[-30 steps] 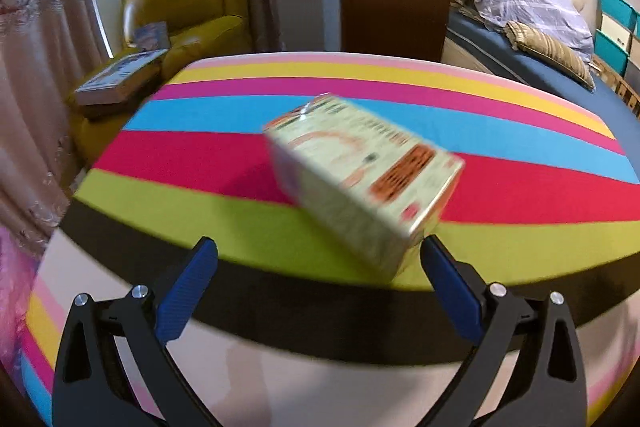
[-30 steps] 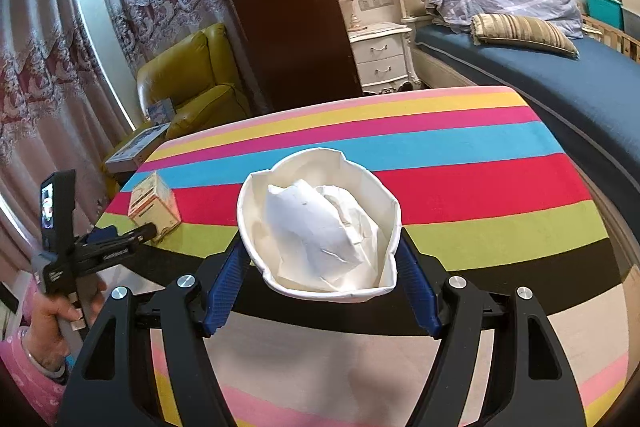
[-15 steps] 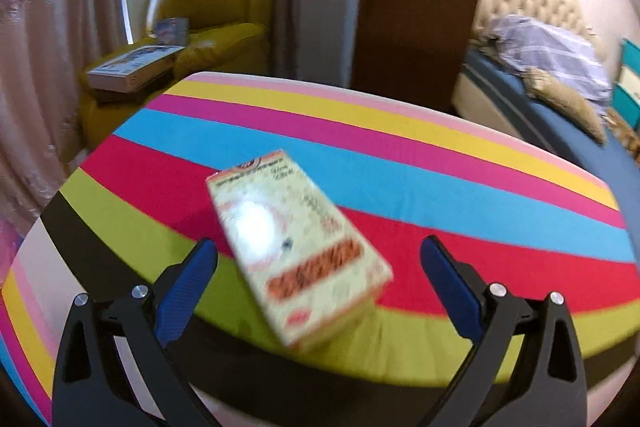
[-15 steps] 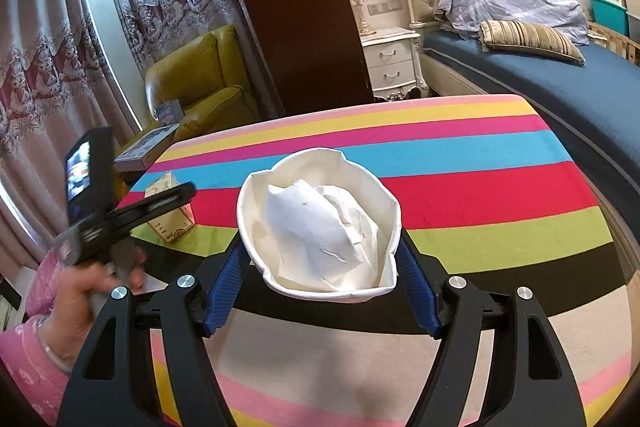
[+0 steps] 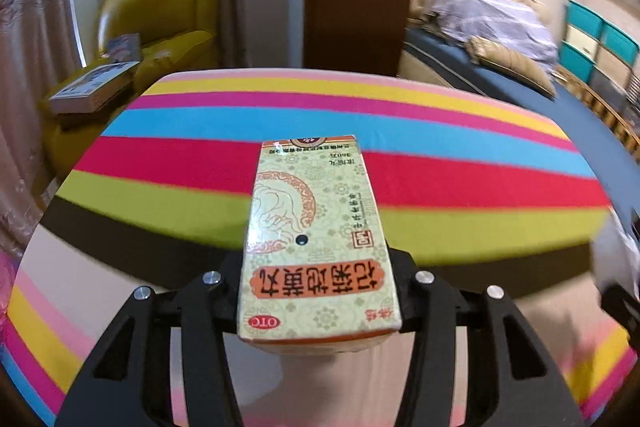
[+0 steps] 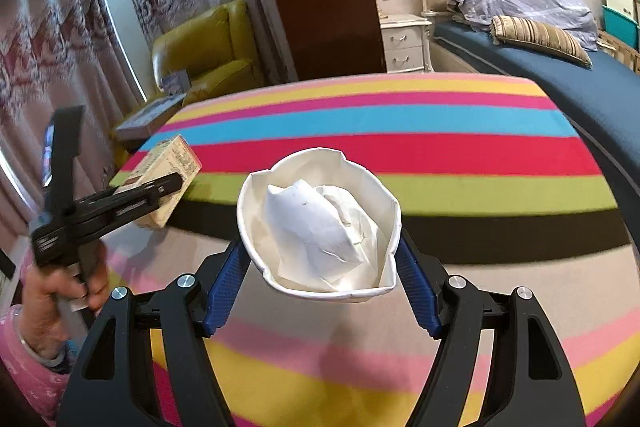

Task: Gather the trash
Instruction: 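Carry the paper bowl and tissue box to the pink wastebasket with both grippers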

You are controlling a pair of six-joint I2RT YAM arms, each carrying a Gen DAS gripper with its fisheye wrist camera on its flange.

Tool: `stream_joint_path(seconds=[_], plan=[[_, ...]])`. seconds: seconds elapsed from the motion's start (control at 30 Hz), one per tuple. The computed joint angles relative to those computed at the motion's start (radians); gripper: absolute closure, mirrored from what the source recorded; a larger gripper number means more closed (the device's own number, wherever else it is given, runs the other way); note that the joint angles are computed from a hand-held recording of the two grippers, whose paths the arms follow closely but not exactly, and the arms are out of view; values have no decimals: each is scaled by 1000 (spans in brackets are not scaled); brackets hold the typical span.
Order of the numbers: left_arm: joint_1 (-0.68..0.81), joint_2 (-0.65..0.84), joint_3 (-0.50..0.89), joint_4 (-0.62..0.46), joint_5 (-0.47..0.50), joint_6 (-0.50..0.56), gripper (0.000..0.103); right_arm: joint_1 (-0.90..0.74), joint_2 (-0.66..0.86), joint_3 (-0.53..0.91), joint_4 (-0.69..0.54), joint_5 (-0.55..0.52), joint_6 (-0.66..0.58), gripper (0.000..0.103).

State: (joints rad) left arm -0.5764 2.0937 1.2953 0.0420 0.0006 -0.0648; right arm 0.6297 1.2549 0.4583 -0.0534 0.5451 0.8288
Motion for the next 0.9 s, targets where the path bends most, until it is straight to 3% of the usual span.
stream_joint_path(seconds=[0.23, 0.4, 0.57, 0.9], plan=[[48, -238, -400, 203, 55, 105, 54, 235, 120, 82, -108, 138, 191, 35], [75, -368, -601, 310, 63, 153, 54, 361, 245, 158, -169, 186, 309, 35], [112, -452, -729, 369, 83, 180, 54, 457, 333, 237, -249, 236, 391, 35], [132, -564, -881, 461, 105, 195, 54, 537, 367, 295, -327, 328, 458, 35]])
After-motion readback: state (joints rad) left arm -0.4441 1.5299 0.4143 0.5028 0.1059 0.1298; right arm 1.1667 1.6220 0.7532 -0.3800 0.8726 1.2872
